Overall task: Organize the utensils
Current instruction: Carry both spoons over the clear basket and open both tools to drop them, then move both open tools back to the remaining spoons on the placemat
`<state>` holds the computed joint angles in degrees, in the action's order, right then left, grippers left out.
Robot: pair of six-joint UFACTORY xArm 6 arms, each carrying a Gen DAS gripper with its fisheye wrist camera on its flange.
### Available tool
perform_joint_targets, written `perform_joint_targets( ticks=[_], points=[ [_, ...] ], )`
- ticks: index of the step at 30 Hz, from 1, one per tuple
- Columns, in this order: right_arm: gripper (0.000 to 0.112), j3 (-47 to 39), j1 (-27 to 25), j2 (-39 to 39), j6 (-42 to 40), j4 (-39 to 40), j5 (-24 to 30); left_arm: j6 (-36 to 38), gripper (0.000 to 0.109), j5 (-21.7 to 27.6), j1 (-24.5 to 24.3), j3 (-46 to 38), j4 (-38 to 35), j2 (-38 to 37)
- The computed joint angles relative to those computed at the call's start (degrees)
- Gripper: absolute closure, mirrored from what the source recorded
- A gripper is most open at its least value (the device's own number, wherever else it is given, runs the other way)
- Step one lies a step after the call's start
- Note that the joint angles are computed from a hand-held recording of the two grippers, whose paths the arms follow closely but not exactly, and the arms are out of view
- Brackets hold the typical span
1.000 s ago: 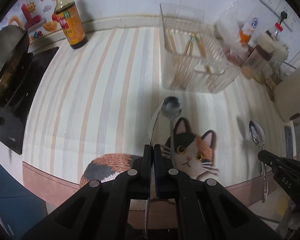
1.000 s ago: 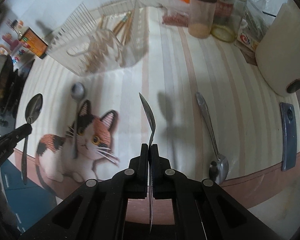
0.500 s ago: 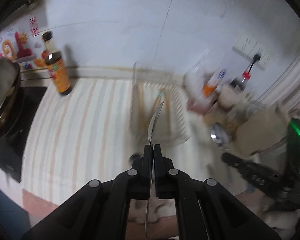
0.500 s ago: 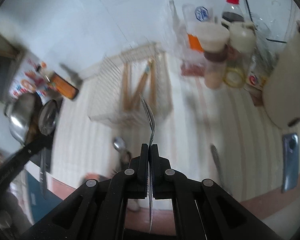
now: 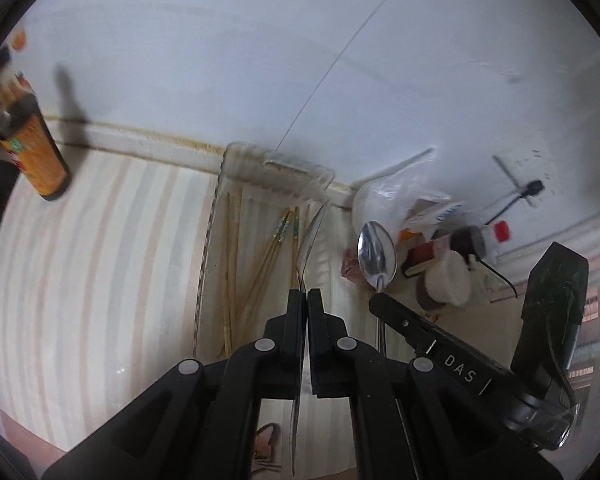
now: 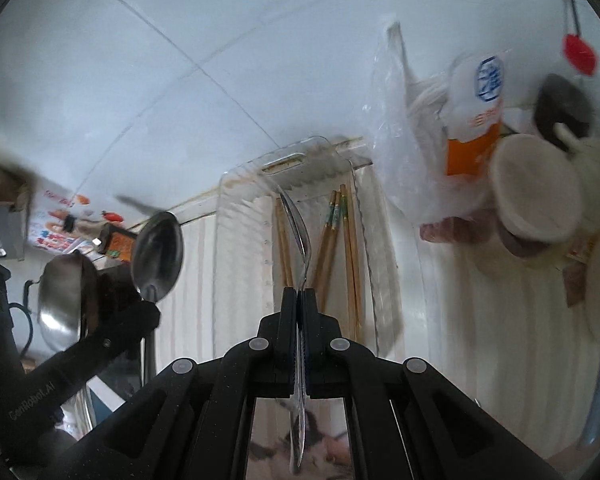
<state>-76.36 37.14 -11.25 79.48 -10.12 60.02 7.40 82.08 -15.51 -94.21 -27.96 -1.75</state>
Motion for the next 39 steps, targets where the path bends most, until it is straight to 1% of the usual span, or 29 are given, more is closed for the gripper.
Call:
perform_joint_targets(
  ticks=[3,8,9,11,13,14,15,17,18,19,20,21,22,23,25,26,28,30,32,34,36,39],
  points=[
    [0.110,1.1,-2.2,1.9,-1.6,2.2,-2.0,-1.1,0.108,0.0,-0.3,-1.5,0.7,3.3],
    [0.110,2.5,-4.1,3.8,-4.3,5.0,-4.2,-2.0,0.108,-0.1,-0.7,-2.8,2.1,6.3],
    [0.109,2.1,-4.3,4.3,-5.1,5.6,-3.8,-2.4,0.107,-0.1,-1.0,-3.3,3.5,6.7],
    [0.108,3.0,-4.7,4.3,-6.1,6.9,-4.4,-3.0,0.107,-0.4,-1.5,-3.7,5.8,6.9],
    [0.104,3.1,-4.5,3.9,-6.1,6.5,-3.5,-2.4,0.105,-2.2,-2.1,-2.6,8.3,5.6],
    [0.098,3.2,-4.1,3.4,-5.4,5.6,-2.8,-2.1,0.103,-3.1,-2.5,-2.1,10.3,4.9],
    [0.093,3.3,-3.8,2.9,-4.9,5.0,-2.3,-2.0,0.098,-4.2,-2.8,-1.0,12.4,3.6],
    [0.086,3.4,-2.5,1.3,-2.8,2.5,0.2,-1.7,0.082,-7.3,-3.3,1.9,15.8,0.8],
    [0.081,3.2,-1.7,0.6,-2.0,1.0,1.5,-1.3,0.061,-9.5,-3.4,4.4,17.8,-1.6],
    [0.075,2.7,-0.3,-0.1,-0.9,-1.3,4.3,-1.0,0.044,-11.2,-3.3,6.4,18.9,-3.3],
    [0.072,2.3,0.5,-0.6,-0.3,-2.5,6.1,-0.8,0.038,-13.0,-3.1,9.0,20.2,-5.6],
    [0.067,2.6,2.0,-2.0,0.9,-4.3,8.1,-0.9,0.031,-15.2,-3.0,12.1,22.2,-8.4],
    [0.059,3.1,3.6,-3.4,2.7,-6.0,10.6,-1.1,0.026,-16.9,-2.8,15.2,24.0,-11.1],
    [0.056,3.7,5.1,-4.7,4.4,-7.0,12.7,-1.3,0.023,-17.6,-2.5,16.6,25.0,-12.3],
    [0.053,6.4,7.9,-8.0,7.9,-9.0,14.1,-0.8,0.008,-19.2,-1.5,22.3,26.3,-17.4],
    [0.052,7.6,10.3,-9.6,10.5,-10.1,16.3,-0.5,0.006,-19.6,-1.1,23.9,26.5,-18.7],
    [0.050,9.8,14.0,-12.1,13.9,-11.1,19.6,0.3,0.006,-19.8,0.0,28.6,26.6,-23.0],
    [0.050,12.0,16.9,-14.1,16.6,-10.6,22.4,0.4,0.006,-20.0,0.1,32.3,28.0,-25.6],
    [0.050,15.3,19.3,-16.4,19.2,-9.0,23.3,-0.2,0.006,-19.4,-0.3,35.8,30.4,-28.2],
    [0.050,20.0,21.0,-19.0,21.6,-5.0,22.5,-2.2,0.006,-18.2,-1.1,39.2,33.7,-30.3],
    [0.050,24.7,22.0,-21.7,23.5,-1.8,20.4,-1.4,0.006,-17.3,-1.0,43.2,33.7,-32.7],
    [0.050,29.5,23.1,-22.7,23.8,2.5,17.5,-1.0,0.006,-15.6,-1.7,47.6,34.1,-35.0]
  ],
)
